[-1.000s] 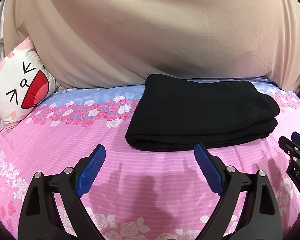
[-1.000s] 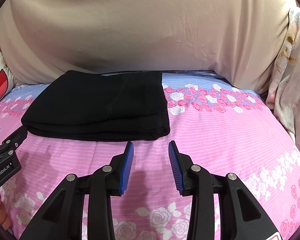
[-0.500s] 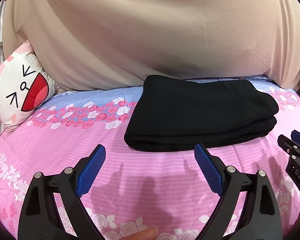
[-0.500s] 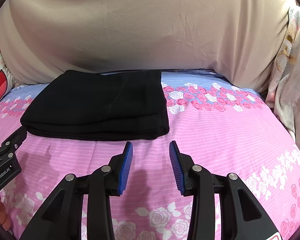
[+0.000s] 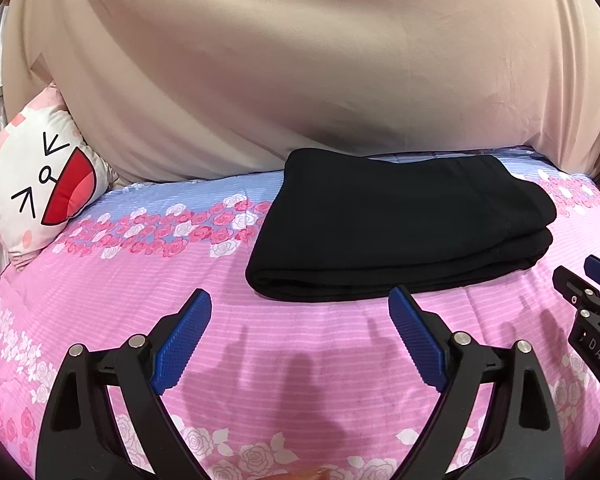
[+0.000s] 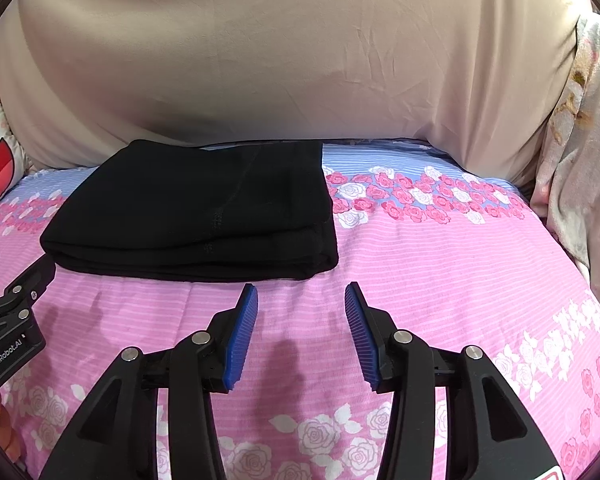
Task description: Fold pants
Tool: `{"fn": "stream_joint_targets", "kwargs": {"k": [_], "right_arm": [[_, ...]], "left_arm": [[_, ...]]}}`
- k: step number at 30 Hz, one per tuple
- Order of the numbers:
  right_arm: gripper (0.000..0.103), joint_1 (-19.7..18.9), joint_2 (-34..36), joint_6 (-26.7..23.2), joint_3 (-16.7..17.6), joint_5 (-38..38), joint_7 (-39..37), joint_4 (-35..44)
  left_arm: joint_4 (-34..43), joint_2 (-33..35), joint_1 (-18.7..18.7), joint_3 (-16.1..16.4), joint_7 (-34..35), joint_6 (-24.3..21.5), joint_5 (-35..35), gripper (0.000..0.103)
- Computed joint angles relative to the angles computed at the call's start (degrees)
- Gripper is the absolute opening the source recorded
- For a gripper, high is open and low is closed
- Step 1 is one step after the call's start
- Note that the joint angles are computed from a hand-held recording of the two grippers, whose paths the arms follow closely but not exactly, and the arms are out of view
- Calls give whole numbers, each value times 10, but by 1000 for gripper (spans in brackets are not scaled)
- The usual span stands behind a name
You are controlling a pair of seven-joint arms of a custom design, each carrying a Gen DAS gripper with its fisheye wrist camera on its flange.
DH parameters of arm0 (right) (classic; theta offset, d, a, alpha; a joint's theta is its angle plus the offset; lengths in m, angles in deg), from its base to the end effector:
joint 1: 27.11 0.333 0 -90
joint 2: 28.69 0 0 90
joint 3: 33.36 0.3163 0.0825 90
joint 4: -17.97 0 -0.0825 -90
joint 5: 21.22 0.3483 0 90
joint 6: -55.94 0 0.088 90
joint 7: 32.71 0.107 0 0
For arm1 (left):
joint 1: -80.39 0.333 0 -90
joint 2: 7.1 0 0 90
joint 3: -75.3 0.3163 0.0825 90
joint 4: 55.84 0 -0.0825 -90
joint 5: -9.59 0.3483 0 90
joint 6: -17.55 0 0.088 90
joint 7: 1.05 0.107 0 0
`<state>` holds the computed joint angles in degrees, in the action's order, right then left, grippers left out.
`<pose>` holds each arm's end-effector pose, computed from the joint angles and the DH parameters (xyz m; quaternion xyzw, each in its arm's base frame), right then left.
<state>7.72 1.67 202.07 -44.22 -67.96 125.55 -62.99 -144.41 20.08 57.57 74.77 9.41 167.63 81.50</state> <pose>0.6367 0.3289 0.4769 -0.5819 0.6833 -0.3430 0.2771 0.6286 -0.2938 0.4468 -0.6251 0.6069 -0.2861 0.3989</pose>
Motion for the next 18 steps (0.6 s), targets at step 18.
{"fn": "stream_joint_targets", "kwargs": {"k": [18], "right_arm": [[45,-1,0,0,0,2,-3,0]], "left_arm": [[-3,-1,2,-1,3,1,-6,88]]}}
